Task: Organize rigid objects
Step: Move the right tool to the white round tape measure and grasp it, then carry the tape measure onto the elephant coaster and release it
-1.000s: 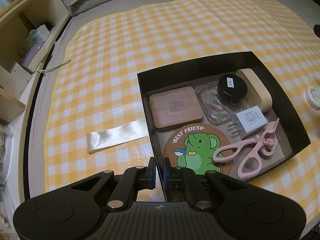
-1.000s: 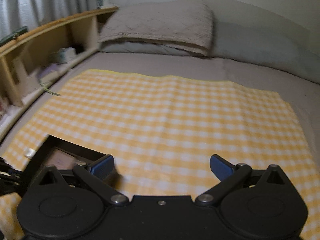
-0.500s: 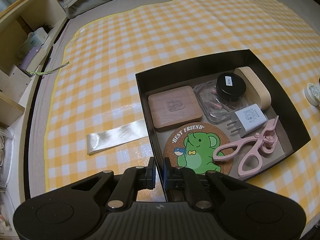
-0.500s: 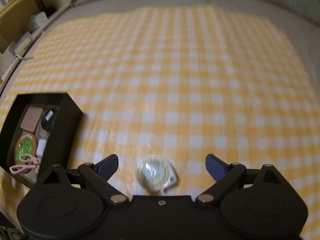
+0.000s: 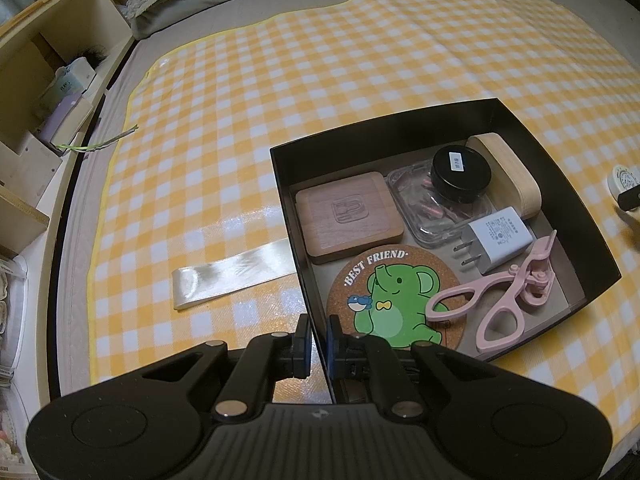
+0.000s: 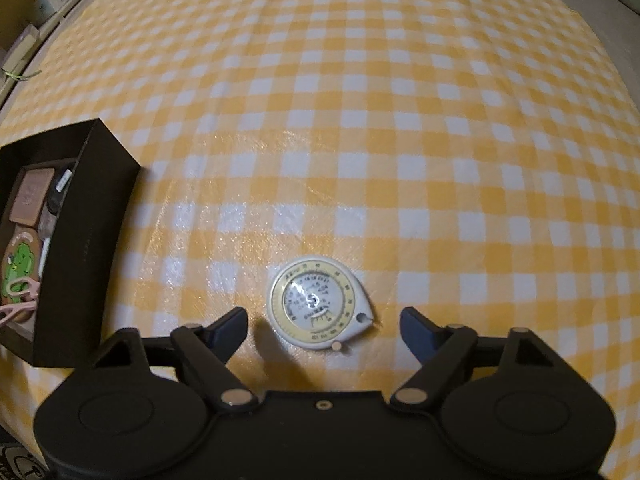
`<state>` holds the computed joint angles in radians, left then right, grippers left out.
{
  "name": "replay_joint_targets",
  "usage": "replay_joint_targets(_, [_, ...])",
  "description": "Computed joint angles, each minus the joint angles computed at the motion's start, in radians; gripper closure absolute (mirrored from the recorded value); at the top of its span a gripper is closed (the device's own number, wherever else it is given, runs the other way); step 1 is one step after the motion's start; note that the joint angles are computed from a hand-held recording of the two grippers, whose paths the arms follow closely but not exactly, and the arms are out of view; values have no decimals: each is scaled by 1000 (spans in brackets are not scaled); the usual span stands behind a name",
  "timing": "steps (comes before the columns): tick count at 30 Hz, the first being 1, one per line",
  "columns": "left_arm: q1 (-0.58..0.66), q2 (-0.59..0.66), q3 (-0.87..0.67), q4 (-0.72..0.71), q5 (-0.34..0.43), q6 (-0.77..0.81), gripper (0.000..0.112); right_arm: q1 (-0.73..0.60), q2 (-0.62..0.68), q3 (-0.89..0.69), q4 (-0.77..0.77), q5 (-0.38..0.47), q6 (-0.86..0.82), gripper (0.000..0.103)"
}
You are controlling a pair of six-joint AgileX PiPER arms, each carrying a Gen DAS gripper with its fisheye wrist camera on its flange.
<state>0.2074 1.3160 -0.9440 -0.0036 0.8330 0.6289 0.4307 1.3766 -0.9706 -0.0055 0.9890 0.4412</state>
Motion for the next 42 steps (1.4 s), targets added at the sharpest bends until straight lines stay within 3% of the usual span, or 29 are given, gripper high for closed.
replay_joint_targets(5, [0,0,0,0,0,1,104,33,35,-7,-36,-15,44,28])
replay_joint_targets(11, [0,0,1,1,-1,-1,104,60,102,-36,-59,-60,44,44])
replay_joint_targets(21, [0,0,1,1,0,-2,104,108,62,-50,-47,-25,39,45])
replay_joint_targets(25, [3,1,-1,-4,1,3,104,129,54,-127,-59,-7,79,45])
replay_joint_targets(35, [11,4,-2,-23,3,20,104,161,53,-288,-44,-72,176,45])
replay_joint_targets(42, [13,5,-5,-25,6,20,104,249,152,-430,37,-88,135,45])
